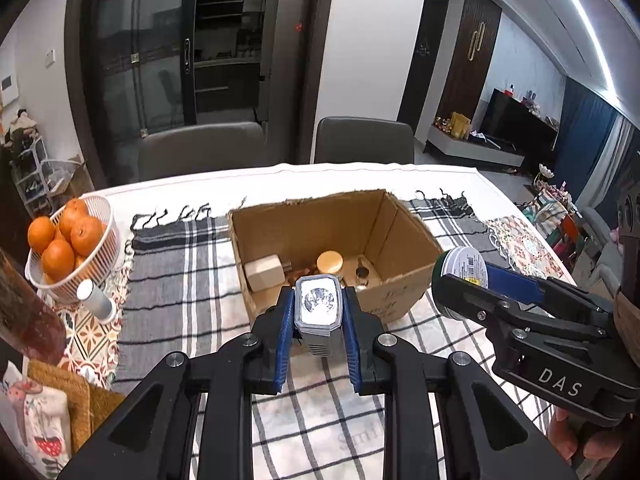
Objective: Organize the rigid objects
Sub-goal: 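Lift and carry the black device and tin over the cardboard box with both tools, then lower the black device and tin into the box and open both tools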
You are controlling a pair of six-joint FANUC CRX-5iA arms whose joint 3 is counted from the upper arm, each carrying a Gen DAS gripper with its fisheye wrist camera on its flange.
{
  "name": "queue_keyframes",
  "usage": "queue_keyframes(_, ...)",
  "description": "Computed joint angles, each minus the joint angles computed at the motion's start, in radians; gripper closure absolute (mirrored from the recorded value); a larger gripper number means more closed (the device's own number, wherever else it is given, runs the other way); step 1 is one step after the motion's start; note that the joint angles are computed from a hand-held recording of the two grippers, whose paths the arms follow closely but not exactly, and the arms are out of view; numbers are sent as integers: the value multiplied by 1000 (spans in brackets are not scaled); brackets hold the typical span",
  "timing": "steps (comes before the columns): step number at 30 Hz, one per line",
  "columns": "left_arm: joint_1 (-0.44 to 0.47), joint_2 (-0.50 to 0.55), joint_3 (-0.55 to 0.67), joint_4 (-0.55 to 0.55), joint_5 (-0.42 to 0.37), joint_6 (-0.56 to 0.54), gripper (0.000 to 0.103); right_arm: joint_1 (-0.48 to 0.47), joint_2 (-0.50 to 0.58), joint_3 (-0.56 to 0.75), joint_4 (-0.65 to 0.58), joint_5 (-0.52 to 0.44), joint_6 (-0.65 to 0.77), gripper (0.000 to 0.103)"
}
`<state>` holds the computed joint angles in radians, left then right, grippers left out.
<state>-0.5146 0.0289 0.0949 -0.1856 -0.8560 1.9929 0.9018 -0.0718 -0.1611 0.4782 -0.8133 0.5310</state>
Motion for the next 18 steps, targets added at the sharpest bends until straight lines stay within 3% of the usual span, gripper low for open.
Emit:
queue_keyframes(11, 10, 62, 95, -7, -29, -27, 79, -33, 37, 62, 25, -8, 54, 50)
queue_keyframes(18, 20, 110, 146, -6, -53, -31, 79, -75, 81, 123, -49, -15, 132, 50)
